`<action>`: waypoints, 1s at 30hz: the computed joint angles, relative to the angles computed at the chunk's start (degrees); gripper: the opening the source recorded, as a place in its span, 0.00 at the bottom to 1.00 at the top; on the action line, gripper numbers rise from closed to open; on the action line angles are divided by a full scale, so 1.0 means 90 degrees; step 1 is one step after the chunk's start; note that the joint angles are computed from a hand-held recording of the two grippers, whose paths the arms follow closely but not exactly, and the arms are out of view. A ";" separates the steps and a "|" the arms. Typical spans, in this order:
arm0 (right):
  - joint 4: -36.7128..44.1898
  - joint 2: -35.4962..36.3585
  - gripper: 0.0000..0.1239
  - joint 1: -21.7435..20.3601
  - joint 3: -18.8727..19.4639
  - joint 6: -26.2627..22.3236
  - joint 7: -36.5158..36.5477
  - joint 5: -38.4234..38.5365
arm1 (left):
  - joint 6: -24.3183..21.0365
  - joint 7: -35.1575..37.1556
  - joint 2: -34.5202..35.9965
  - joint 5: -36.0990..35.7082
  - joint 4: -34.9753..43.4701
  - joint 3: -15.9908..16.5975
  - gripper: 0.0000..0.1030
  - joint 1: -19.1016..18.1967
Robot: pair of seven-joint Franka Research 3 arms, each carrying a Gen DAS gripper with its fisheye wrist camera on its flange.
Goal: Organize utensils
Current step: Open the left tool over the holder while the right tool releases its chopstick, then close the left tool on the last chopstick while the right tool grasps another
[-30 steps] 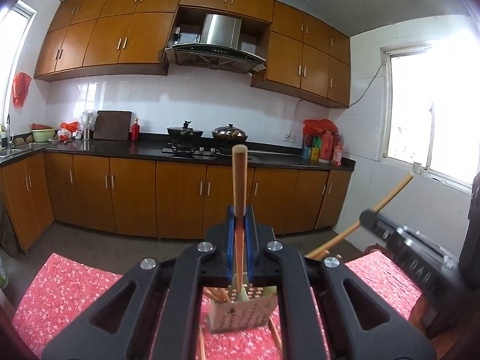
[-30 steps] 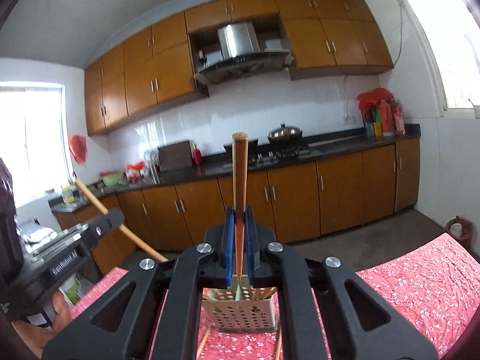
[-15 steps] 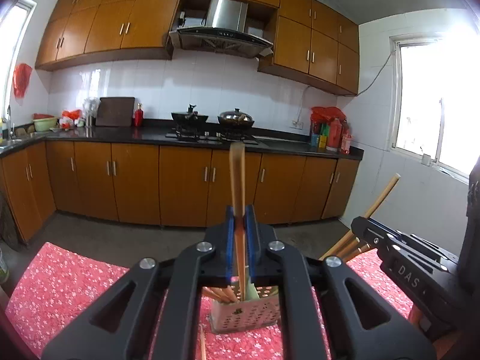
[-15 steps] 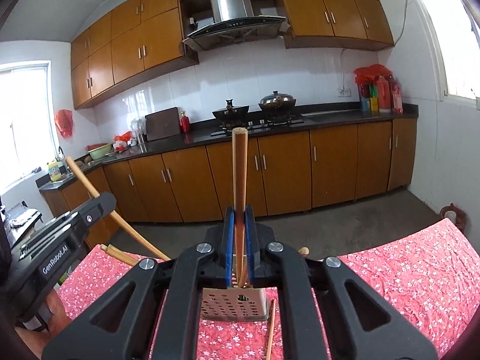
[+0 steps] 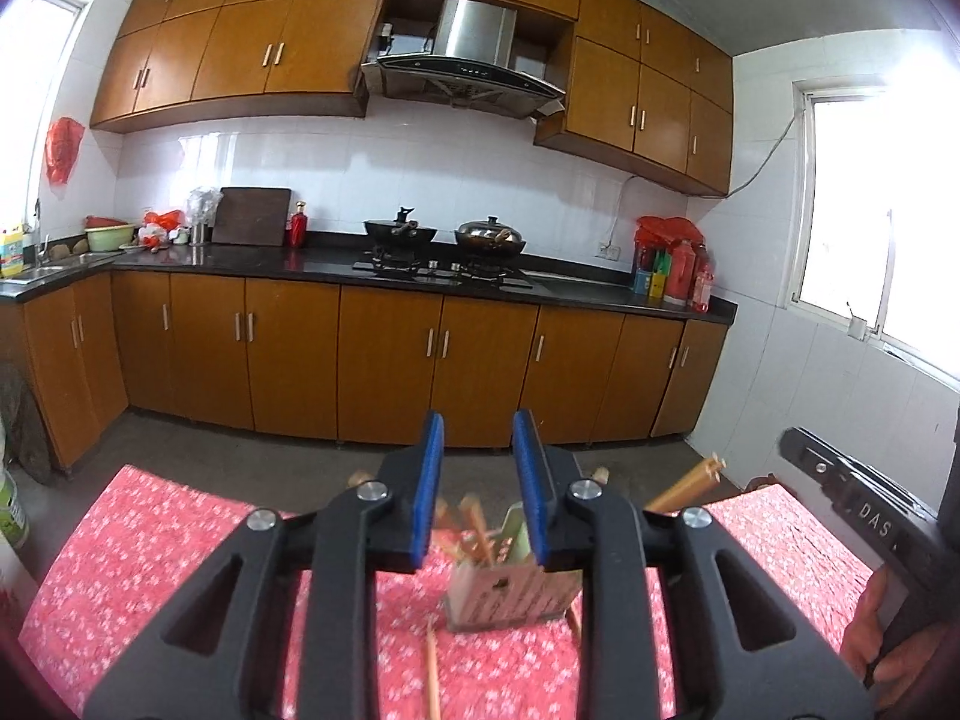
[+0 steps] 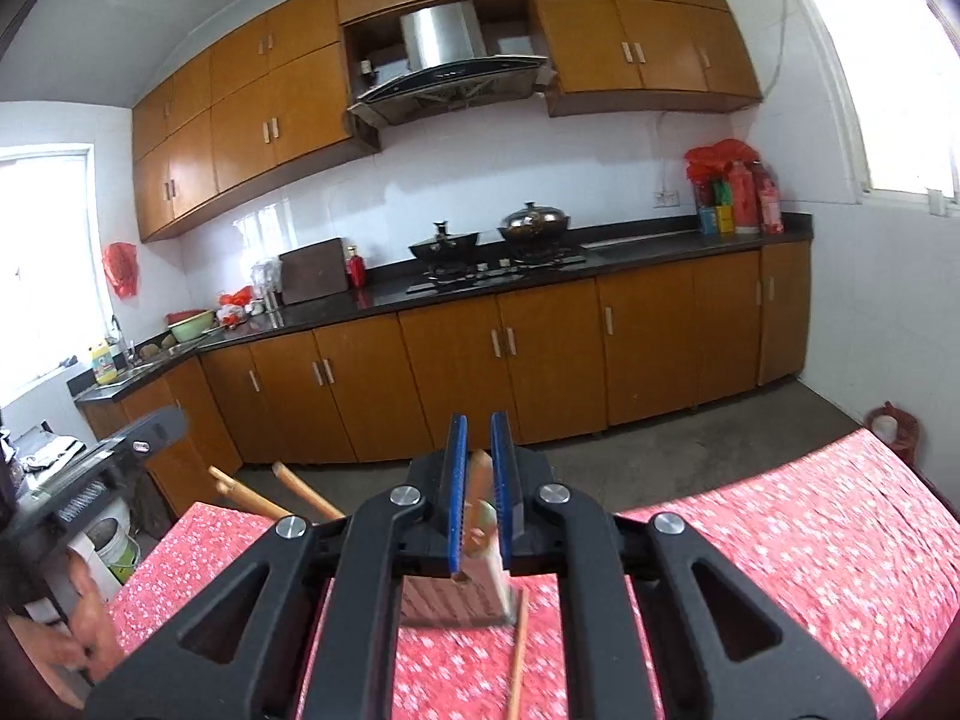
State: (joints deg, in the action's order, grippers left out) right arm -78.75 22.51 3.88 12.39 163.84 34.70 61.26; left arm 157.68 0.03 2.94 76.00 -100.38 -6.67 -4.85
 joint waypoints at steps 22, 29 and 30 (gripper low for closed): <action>-0.1112 0.0656 0.14 0.0467 -0.0668 -0.1819 0.2641 -0.3252 | -0.0038 0.0743 -0.0341 -0.1833 -0.2644 -0.0139 0.35 0.0243; -0.1371 0.0625 0.09 0.0721 -0.0797 -0.1343 0.2677 -0.3800 | 0.0133 0.1212 -0.0106 -0.2163 -0.2517 -0.0152 0.38 0.0081; -0.1453 0.0601 0.07 0.0744 -0.0809 -0.1224 0.2690 -0.3858 | 0.0150 0.1255 -0.0082 -0.2202 -0.2517 -0.0145 0.38 0.0060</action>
State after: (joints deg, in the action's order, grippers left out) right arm -91.83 27.92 10.58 5.11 152.83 58.91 26.54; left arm 159.03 11.33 2.20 56.18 -123.03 -7.98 -4.31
